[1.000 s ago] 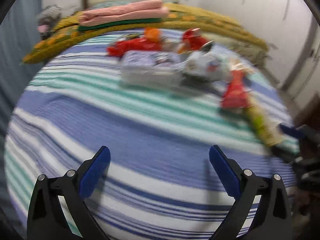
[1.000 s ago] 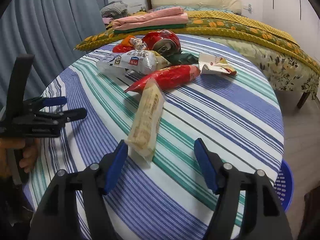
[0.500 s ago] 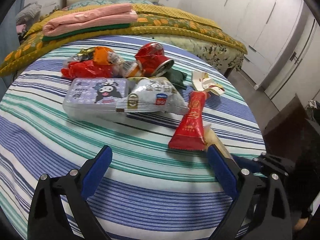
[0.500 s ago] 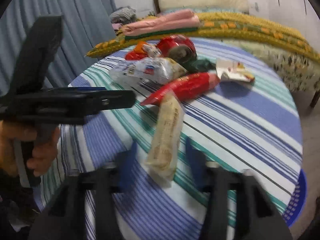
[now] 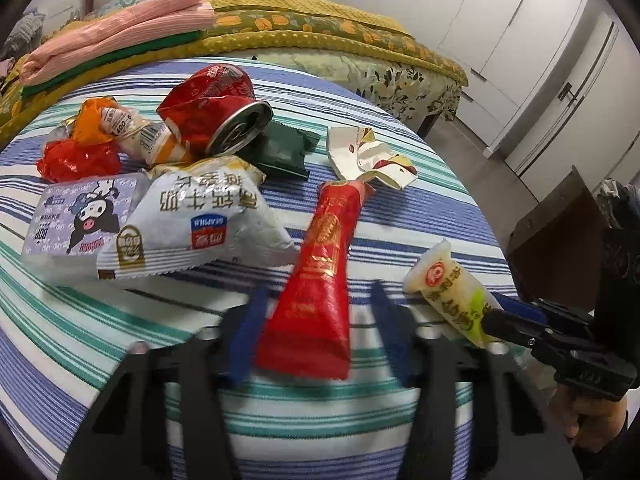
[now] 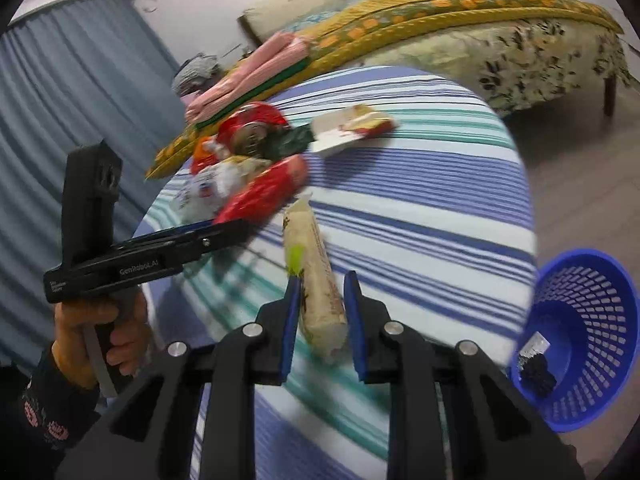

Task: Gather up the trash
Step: 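Grasp the red snack tube with the left tool while the right tool holds the ice-cream wrapper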

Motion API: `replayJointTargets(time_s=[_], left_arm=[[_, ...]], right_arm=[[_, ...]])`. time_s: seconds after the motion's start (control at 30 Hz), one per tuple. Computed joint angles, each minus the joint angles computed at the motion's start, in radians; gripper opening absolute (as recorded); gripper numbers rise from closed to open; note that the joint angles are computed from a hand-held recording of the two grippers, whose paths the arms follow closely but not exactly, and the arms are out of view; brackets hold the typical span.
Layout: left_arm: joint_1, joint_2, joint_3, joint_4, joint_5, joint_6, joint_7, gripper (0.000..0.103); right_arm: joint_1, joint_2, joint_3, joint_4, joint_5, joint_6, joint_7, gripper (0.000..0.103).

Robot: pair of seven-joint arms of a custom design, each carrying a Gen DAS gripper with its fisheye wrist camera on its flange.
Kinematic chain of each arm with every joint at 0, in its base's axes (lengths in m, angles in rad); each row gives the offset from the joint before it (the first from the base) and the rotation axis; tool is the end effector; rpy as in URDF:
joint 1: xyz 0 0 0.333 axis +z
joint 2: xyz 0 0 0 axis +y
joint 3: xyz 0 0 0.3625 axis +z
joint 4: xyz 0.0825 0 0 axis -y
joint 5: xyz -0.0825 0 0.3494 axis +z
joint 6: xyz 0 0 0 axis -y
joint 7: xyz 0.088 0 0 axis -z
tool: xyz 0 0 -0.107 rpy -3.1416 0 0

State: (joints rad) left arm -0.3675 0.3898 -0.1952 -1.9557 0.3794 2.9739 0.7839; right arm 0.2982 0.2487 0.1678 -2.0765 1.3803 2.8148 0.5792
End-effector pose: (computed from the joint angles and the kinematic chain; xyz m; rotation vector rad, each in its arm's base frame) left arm 0.5460 -0.3561 0.4192 -1.9018 2.0825 -0.9044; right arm 0.5429 0.2126 0.4028 -1.7889 1.4703 0.0645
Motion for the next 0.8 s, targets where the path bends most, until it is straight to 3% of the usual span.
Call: replayJointTargets(time_s=[0.17, 0.33, 0.43, 0.53, 0.67, 0.8], left_arm=[[-0.131, -0.037, 0.126, -0.009, 0.159, -0.044, -0.142, 0.033], [-0.203, -0.162, 0.172, -0.126, 0.369, -0.107, -0.377, 0.033], [-0.21, -0.253, 0.147, -0.226, 0.443, -0.167, -0.471, 0.033], [-0.169, -0.296, 0.091, -0.293, 0.384, -0.159, -0.41, 0.038], [-0.111, -0.307, 0.033, -0.3, 0.35, -0.155, -0.332, 0.062], [-0.056, -0.269, -0.022, -0.248, 0.304, -0.183, -0.248, 0.063]], right_arm=[[0.014, -0.007, -0.003, -0.014, -0.076, 0.067, 0.04, 0.038], [0.024, -0.019, 0.003, -0.032, -0.17, 0.134, 0.061, 0.053], [0.033, -0.029, 0.011, -0.053, -0.25, 0.18, 0.078, 0.062], [0.044, -0.034, 0.01, -0.061, -0.362, 0.181, 0.123, 0.067], [0.093, -0.021, -0.054, -0.042, -0.662, 0.119, 0.323, 0.067], [0.149, 0.019, -0.138, 0.032, -0.969, 0.006, 0.534, 0.067]])
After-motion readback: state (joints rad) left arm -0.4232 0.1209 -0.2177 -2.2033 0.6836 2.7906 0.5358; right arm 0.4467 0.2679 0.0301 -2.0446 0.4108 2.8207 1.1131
